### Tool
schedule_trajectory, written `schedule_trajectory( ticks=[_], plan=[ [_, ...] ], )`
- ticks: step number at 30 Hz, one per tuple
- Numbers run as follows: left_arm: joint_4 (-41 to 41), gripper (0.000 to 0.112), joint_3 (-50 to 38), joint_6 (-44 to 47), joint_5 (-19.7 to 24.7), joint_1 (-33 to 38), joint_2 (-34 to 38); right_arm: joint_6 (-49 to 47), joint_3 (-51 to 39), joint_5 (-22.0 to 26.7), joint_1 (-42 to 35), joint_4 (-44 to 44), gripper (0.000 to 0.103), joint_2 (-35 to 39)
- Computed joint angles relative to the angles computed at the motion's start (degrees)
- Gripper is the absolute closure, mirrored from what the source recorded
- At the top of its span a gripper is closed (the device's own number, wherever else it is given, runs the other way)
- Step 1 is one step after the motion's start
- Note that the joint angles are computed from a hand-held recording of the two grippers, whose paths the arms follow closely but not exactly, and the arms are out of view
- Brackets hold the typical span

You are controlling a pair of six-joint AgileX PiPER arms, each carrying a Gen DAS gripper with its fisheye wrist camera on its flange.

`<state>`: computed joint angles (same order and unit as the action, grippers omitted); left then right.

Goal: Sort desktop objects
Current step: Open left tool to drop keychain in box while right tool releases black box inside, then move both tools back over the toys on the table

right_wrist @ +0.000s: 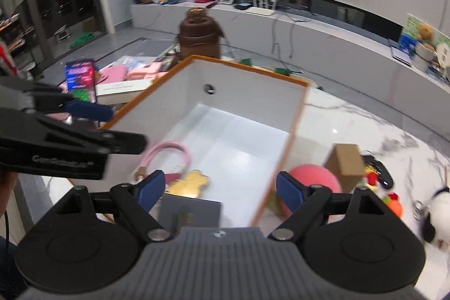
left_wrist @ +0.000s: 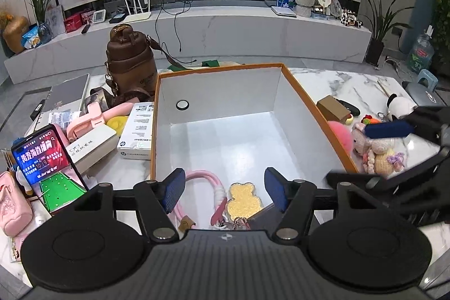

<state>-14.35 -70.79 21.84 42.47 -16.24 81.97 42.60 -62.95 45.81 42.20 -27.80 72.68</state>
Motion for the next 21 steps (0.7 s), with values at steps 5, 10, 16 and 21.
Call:
schedule_trajectory(
  ticks=[5,10,16,21],
  plan=[
    [-0.13,0.039,0.07,-0.09,0.08,0.02,-0.2,-0.63,2.42,2.43,-2.83,-0.45,0.016,-2.79],
    [0.38,0.039,0.1,-0.86,-0.06,-0.99,-0.53,-3.12,5.62,3.22,-4.33,0.8,0.016,-4.62],
    [2.83,0.038,-6.51,-5.24,1.36,-6.66,1.31,-5.93,5.92,5.39,-8.1,3.14,0.016,-8.99],
    [7.18,0.031,-18.24,-10.7,3.75,-15.28,8.47,-16.11,2.49,6.0,-19.83,9.94,0.016,-12.34]
  ],
)
